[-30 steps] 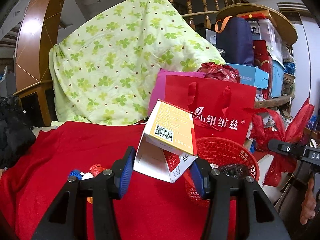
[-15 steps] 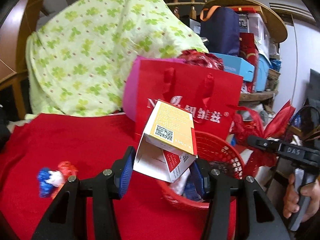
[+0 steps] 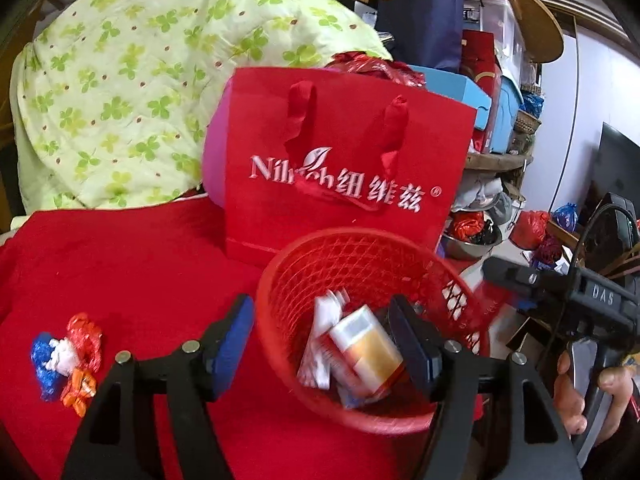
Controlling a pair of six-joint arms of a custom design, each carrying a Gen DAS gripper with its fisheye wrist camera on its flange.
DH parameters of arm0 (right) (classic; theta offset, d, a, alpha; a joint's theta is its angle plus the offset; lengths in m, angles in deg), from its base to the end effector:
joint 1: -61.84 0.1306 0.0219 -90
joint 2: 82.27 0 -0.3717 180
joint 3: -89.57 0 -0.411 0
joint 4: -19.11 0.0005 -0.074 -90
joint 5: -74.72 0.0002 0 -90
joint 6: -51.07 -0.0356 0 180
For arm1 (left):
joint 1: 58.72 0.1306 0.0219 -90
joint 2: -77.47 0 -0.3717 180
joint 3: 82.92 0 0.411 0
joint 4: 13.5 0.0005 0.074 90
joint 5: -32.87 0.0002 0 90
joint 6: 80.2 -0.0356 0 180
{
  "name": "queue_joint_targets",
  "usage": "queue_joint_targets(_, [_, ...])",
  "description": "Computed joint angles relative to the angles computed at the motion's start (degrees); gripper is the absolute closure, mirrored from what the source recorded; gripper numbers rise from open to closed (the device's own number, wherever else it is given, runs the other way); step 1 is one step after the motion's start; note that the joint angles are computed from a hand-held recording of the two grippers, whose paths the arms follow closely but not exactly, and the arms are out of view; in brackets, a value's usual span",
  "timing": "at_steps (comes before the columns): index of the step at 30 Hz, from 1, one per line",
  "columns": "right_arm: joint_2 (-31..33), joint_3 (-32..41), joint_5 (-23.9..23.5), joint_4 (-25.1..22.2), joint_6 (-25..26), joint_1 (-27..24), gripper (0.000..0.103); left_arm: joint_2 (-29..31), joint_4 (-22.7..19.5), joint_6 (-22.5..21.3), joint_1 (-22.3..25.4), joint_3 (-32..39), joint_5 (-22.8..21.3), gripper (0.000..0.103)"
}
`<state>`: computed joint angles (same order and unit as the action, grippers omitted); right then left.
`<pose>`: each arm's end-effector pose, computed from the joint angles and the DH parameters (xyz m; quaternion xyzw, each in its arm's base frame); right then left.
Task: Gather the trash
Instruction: 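Move both open grippers back over the pile of wrappers on the table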
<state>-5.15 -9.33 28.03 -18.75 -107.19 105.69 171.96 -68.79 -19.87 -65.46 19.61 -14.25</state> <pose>0.3287 0.2812 0.4656 0.3431 0.7649 0.1809 0.5143 0.5192 -0.0863 0.4850 0.3974 0.7818 -0.2662 0.4001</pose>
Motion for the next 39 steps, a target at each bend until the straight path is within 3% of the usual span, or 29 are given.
queue_joint_targets(7, [1.3,1.1,7.8,3.9,0.8,3.5,0.026,-0.5,2.8,-2.6,8.4,-1.5,-0.7,0.033])
queue_joint_targets(10, [4.6,5.0,9.5,7.1,6.9,5.2,0.026,0.7,2.4,-2.2,12.2,-0.5,-0.2,0.033])
queue_joint_targets(18, [20.7,23.9,2.3,10.6,21.4,5.8,0.026,2.7,7.8,-1.2,22.9,-0.8,-2.6,0.033])
queue_joint_targets(25, [36.7,41.7,-9.1,9.3,24.3,5.0,0.026,5.4,9.4,1.6,31.0,1.1,-4.5,0.033])
queue_joint_targets(29, [44.1,51.1,-13.0,4.7,25.1,5.6,0.026,6.7,10.5,5.2,33.2,2.0,-6.4,0.032])
queue_joint_targets(33, [45.6,53.2,-11.1,2.0,26.3,7.0,0.026,7.8,9.5,5.8,33.2,2.9,-6.2,0.032])
queue_joint_targets(39, [42.4,49.0,-7.8,1.6,24.1,7.7,0.026,8.0,9.0,4.7,32.9,2.9,-2.6,0.032])
